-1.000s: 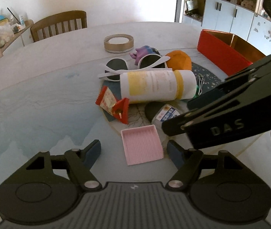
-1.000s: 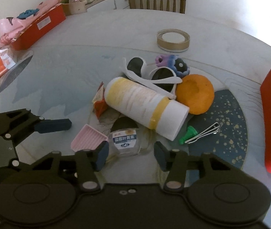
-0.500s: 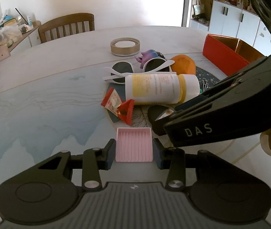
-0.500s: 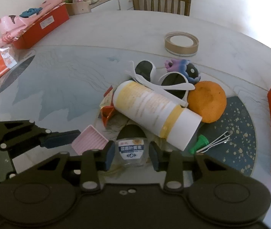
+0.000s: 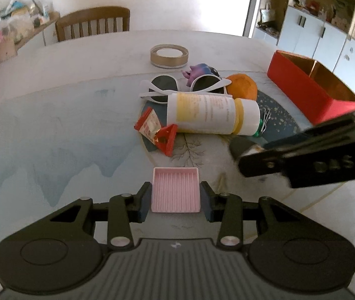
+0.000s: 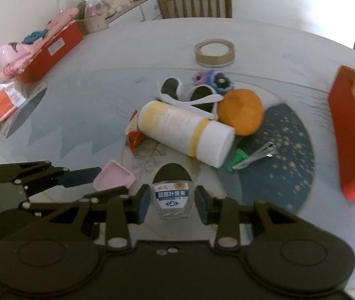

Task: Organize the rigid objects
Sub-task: 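Carry the labeled jar and pink comb case with both tools into the red tin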

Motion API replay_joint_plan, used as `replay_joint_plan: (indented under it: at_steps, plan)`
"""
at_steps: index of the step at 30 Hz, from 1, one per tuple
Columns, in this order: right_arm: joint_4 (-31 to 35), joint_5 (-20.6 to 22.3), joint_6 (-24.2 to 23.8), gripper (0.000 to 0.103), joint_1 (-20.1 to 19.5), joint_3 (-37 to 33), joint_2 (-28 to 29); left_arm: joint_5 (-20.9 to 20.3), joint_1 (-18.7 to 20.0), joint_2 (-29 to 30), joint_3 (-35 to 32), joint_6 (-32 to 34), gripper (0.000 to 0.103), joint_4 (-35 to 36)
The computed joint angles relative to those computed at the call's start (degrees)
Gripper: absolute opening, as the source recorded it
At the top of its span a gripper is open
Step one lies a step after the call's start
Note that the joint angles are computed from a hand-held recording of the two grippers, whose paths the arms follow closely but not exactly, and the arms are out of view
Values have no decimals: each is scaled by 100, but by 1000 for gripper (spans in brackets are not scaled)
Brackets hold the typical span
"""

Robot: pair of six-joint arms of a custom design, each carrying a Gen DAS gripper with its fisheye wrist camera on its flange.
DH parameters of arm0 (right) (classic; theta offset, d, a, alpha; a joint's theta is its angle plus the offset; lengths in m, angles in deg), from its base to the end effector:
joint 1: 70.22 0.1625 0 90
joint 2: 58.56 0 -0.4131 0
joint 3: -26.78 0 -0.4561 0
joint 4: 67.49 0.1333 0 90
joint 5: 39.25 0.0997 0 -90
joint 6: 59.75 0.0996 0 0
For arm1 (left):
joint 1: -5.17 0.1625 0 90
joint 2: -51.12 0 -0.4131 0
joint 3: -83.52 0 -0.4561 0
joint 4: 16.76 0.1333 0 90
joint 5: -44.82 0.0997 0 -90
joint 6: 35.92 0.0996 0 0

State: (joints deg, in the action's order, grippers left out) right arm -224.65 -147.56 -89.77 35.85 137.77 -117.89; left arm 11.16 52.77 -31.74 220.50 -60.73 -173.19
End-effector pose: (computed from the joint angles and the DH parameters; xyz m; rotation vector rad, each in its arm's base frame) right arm 0.2683 -0.5627 0.0956 1.0304 -2.5778 0.3206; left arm -0.1288 -0.4617 0.1702 0.2188 2.2761 -0.8816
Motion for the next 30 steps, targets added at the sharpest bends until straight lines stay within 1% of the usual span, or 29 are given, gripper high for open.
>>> replay_joint_plan:
  at_steps: [8,14,20,25,30]
  plan:
    - [-105,-48,269,38,-77,181,-422,31,-88,-150,-87,-292,40,180]
    - [-263,-83,311,38,-109,184,-606,36,-231,-62,-255,-79,40,-20]
    - [-456,-25,306,38,-166,97,-740,-19,-309,232,-591,266,40,-449]
    - [-674,-51,174,38,-256,-49,-794,-89,-270,525,-969,322,40,-651]
    - [-818,-76,-13,38,-400,-227,-824,-197,-292,980,-1405,682,40,-1024]
